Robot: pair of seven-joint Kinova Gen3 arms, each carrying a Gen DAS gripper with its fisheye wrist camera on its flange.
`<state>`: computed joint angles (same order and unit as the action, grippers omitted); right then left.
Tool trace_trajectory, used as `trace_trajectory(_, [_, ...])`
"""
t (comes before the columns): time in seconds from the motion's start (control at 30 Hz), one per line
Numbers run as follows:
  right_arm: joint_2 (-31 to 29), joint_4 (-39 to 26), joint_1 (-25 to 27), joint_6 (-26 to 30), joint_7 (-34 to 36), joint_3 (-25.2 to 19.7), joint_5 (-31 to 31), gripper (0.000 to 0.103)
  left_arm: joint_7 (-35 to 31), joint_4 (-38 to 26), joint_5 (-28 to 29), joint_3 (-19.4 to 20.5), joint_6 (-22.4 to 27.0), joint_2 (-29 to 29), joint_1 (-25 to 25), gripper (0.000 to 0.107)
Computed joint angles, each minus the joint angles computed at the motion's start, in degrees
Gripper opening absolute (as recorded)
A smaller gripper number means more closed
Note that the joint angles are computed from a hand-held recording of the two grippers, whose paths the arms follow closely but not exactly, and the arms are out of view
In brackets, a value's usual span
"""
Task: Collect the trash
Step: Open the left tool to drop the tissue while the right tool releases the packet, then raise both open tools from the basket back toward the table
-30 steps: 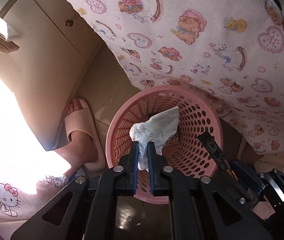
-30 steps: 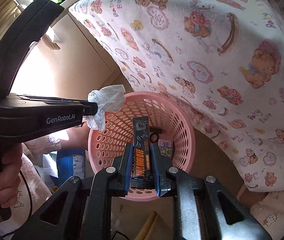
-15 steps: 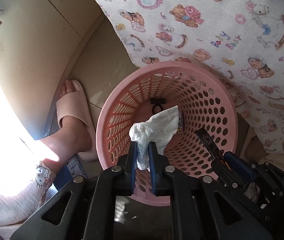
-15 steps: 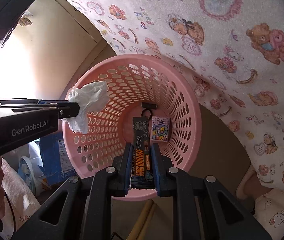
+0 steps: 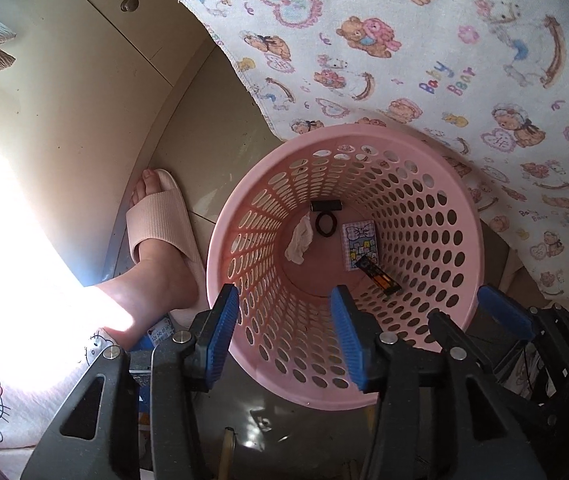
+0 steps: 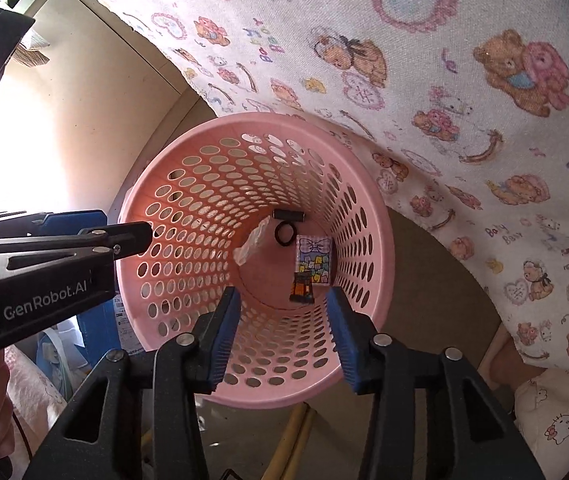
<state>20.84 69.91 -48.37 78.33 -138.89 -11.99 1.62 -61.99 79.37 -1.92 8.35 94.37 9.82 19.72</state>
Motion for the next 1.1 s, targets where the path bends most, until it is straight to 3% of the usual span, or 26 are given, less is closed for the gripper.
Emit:
trace_trajectory(0.23, [-0.4,-2.2,-1.8,2.3,-1.5,0.5,3.2,0.048,0.8,-1.4,-3.3,0.6,-0.7,-2.1,1.1,0.053])
trace_trajectory(0.3, [-0.2,-3.6,-3.2,3.9,-2.0,0.7,5.4,0.048,1.5,-2.1,-5.5,1.0,-0.6,-2.7,2.0,0.063])
trace_trajectory(0.53, [-1.2,-7.4,-6.5,6.5,-3.8,1.5,11.8,0.048,2.7,-3.5,-9.2,2.0,-3.8,-6.9,2.6,0.065])
trace_trajectory(1.1, [-5.2,-14.4,-15.6,12.7,-6.8,2.0,31.9,0.052,8.7,-3.5,-24.3,7.8,-13.0,-15.1,3.0,0.068])
